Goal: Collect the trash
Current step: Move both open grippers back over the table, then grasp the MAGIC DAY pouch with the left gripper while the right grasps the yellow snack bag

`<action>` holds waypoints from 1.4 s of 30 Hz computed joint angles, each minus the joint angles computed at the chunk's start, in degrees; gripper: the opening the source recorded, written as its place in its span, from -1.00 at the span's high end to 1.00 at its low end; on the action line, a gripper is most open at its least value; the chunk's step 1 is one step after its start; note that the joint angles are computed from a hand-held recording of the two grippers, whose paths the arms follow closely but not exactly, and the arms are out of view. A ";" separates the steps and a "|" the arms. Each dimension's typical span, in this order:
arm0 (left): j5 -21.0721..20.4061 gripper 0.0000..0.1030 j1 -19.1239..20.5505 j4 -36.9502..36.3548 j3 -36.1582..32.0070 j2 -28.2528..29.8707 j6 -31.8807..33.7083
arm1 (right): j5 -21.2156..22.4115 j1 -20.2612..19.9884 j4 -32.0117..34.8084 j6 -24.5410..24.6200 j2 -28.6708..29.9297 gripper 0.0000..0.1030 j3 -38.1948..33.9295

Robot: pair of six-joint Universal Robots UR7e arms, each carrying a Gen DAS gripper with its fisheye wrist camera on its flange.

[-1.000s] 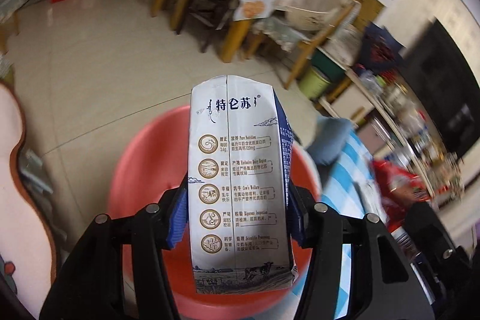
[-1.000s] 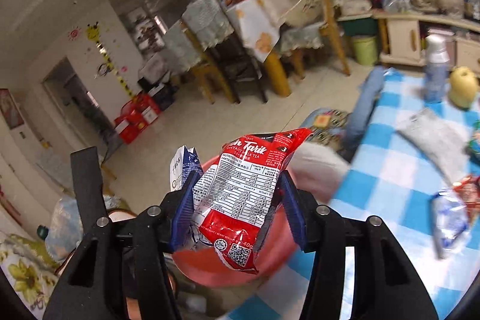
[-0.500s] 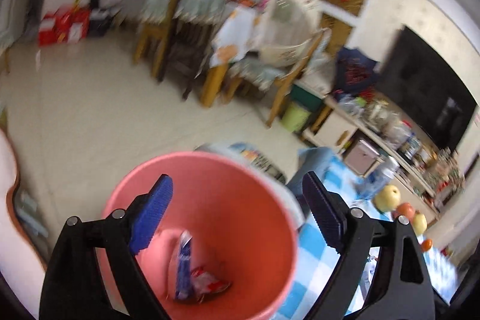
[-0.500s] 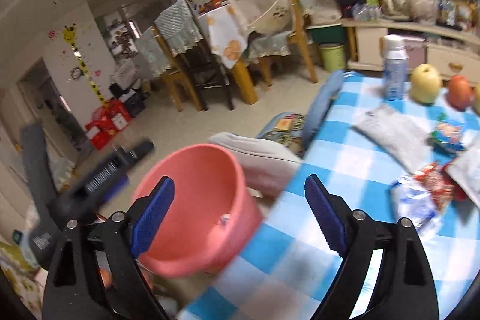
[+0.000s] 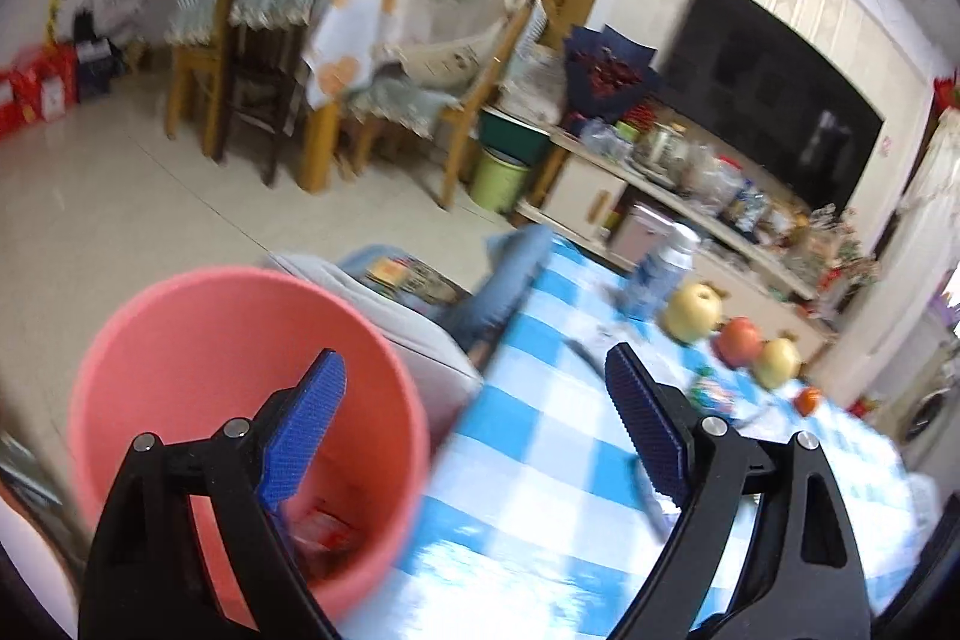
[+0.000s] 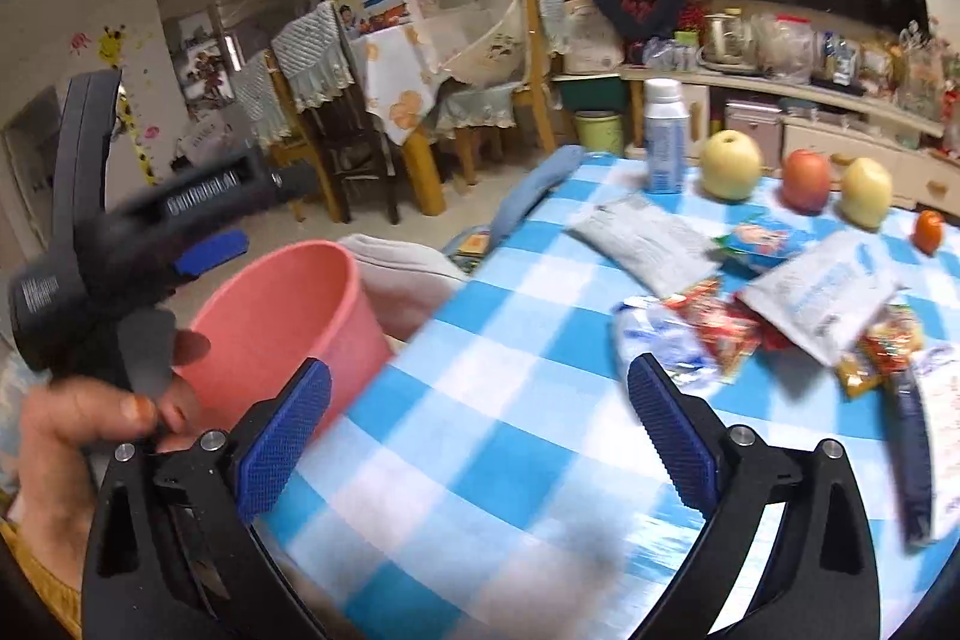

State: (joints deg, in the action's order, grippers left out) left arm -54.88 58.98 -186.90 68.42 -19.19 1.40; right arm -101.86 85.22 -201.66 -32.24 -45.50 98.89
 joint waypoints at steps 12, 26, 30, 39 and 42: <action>3.22 -0.72 -2.55 9.91 -7.11 6.63 4.99 | 1.84 -4.24 -3.02 -1.25 -5.08 -0.91 5.14; -1.23 -0.72 -3.54 21.91 -12.88 10.34 -2.96 | 1.42 -8.16 2.27 -2.32 -10.69 -0.91 6.98; -4.51 -0.72 -3.50 26.81 -15.97 12.06 -6.39 | 1.61 -9.40 2.94 -2.23 -12.25 -0.91 7.00; -1.22 -0.72 -4.76 38.95 -26.18 18.63 -8.84 | 3.38 -13.02 4.59 1.56 -15.54 -0.90 5.37; 1.20 -0.72 -5.13 41.98 -29.30 20.55 -8.78 | 3.25 -14.33 6.06 2.54 -16.15 -0.90 3.78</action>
State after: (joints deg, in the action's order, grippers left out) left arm -53.68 53.84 -144.92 39.12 1.35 -7.38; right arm -98.61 70.89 -195.60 -29.69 -61.66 102.66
